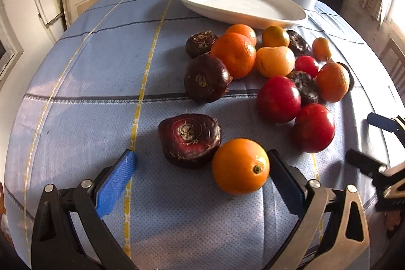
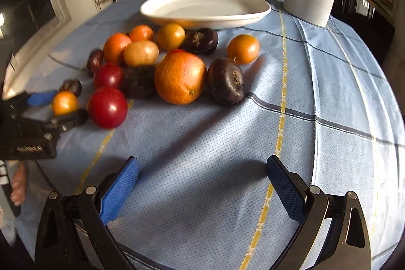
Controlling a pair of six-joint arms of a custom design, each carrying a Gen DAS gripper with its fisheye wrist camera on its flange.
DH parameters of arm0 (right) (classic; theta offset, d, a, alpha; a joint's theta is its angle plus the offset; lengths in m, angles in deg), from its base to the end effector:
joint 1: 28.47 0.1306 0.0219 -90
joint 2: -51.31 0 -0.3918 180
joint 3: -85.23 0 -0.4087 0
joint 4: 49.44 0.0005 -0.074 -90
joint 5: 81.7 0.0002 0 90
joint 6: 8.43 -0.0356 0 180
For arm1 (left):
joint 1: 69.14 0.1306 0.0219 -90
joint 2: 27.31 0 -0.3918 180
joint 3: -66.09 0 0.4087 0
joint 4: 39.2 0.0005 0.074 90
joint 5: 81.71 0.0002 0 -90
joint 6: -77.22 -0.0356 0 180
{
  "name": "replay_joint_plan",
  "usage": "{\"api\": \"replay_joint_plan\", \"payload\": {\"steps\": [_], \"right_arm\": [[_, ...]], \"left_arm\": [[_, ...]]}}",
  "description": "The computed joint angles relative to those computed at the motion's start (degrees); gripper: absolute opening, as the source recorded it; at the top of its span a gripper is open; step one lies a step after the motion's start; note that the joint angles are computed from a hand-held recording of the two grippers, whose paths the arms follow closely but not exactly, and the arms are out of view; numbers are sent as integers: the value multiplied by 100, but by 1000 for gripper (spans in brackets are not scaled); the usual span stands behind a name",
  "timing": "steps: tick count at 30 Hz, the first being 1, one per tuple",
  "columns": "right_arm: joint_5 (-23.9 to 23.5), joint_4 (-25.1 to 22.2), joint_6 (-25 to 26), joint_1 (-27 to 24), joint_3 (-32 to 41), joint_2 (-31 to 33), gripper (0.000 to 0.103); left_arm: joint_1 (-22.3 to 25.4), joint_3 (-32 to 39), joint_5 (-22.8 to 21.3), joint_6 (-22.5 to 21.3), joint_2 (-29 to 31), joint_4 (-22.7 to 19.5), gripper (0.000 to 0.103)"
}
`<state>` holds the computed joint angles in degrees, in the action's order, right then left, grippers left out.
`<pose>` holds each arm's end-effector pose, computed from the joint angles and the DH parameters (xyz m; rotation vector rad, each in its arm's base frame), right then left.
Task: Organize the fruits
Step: 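Move the left tool down onto the small orange fruit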
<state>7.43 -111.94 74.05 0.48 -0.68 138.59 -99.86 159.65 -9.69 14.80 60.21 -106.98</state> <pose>0.4119 0.2279 0.4798 -0.4827 2.5188 0.2662 0.4028 -0.2271 0.4699 -0.0318 2.5643 0.0398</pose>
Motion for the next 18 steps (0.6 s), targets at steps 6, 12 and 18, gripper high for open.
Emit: {"api": "replay_joint_plan", "payload": {"steps": [6, 12, 18], "right_arm": [[-1068, 558, -209, -309, -282, -274, 100], [-1031, 799, -128, -304, -376, -393, 99], [-1069, 835, -183, -353, -385, -400, 89]], "left_arm": [[-139, -232, -87, -333, -290, 504, 80], [-260, -409, -88, -439, -521, 778, 68], [-373, -478, -33, -569, -601, 815, 53]]}}
